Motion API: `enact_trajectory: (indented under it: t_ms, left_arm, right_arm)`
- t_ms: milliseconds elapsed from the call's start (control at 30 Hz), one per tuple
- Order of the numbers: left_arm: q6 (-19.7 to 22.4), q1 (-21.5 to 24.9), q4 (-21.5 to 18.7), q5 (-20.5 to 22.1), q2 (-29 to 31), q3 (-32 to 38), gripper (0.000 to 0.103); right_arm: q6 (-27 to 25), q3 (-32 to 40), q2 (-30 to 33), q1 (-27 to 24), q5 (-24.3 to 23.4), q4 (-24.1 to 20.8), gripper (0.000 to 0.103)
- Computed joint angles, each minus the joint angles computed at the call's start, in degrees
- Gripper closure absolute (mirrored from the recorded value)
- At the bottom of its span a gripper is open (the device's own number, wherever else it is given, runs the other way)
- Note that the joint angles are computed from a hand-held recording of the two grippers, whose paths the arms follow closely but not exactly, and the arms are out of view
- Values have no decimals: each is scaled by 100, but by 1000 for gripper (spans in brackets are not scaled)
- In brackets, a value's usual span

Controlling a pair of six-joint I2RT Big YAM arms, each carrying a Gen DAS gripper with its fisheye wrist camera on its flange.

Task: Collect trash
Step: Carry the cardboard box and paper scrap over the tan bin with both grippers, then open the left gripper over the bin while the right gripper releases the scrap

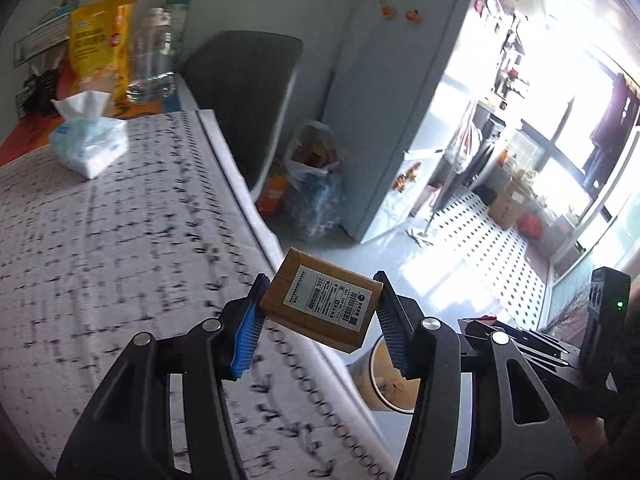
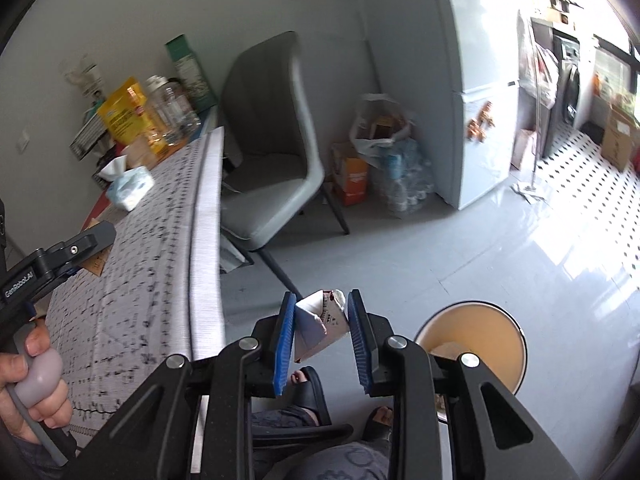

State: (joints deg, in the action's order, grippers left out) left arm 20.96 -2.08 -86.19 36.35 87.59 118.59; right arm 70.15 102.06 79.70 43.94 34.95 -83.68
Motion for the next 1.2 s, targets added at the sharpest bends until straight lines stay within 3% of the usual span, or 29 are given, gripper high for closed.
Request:
enact_trajectory:
  t_ms: [367, 733, 833, 900, 1033, 1200]
  left_arm:
    - [-101, -935, 190, -345, -113, -474, 50]
    - [-168, -2008, 371, -792, 59, -771, 50]
    - [-188, -2243, 432, -896, 70, -902, 50]
    - [-207, -2376, 430, -947, 82, -974, 50]
    - [-182, -2692, 382, -1064, 103, -1134, 50]
    - [-154, -3075, 329, -1121, 56, -1363, 50]
  right_arm:
    - [548, -1417, -921, -292, -102, 322, 76]
    - [1040, -2961, -1835, -939, -402, 710, 75]
    - [1007, -3391, -2080, -1157, -411, 956, 65]
    - [1146, -3656, -2244, -1303, -451, 1057, 45]
    - [1343, -3963, -2563, -1311, -344, 1123, 44]
    - [2226, -4208, -2934, -907, -162, 549, 44]
